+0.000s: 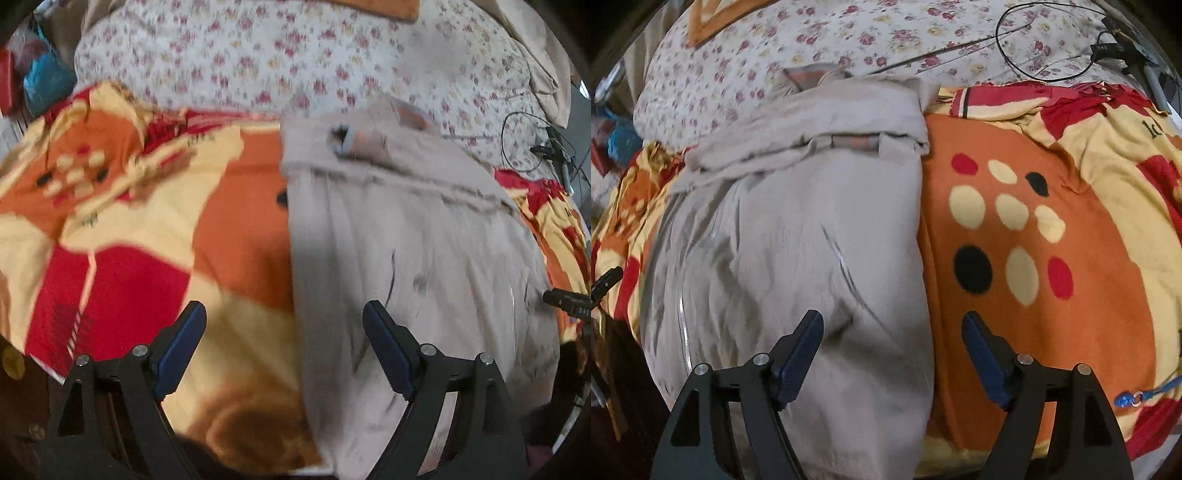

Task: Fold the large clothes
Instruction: 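Smooth the folded jacket flat with both grippers, then move both grippers to the ribbed hem of the beige jacket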

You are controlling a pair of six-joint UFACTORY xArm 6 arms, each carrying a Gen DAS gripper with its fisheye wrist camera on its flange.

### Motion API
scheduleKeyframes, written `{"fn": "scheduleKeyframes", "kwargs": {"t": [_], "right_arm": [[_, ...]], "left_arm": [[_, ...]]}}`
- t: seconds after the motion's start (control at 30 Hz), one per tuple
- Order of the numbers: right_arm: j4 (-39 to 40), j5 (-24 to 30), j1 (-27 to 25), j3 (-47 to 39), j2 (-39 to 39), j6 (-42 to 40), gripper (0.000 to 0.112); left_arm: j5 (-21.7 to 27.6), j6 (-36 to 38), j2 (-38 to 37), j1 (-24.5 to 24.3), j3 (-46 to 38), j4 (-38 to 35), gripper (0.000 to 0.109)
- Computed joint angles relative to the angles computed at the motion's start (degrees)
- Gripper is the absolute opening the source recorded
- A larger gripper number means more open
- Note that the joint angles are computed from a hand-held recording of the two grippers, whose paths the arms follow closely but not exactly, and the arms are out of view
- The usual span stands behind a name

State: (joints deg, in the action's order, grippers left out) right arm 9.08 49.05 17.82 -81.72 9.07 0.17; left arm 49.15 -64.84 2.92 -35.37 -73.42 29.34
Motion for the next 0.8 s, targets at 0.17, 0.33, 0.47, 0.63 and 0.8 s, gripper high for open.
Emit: {"fn": "scheduleKeyframes", "kwargs": {"t": [0.17,0.33,0.47,0.63,0.8], "right_arm": [[8.0,2.4,-0.6,5.5,-4.0,-6.7,0.080],[10.4,3.6,-0.8,10.6,-8.2,-9.4,0.080],[16.4,8.5,-1.6,11.8,-9.4,-13.5,0.081],[17.9,9.0,-1.2,14.3,-11.5,-15.5,0.081],[18.7,9.2,-1.3,14.3,-11.1,-15.1,0.081]], "left_arm": [[-2.2,1.1,-1.6,-1.3,4.8,-5.2,0.087],[-3.2,3.8,-0.4,-3.4,5.1,-6.2,0.087],[-2.8,5.2,0.4,-3.7,4.7,-9.2,0.087],[-1.9,3.9,1.0,-4.5,5.2,-10.7,0.087],[-1.9,2.1,1.0,-5.3,5.6,-9.6,0.087]]}}
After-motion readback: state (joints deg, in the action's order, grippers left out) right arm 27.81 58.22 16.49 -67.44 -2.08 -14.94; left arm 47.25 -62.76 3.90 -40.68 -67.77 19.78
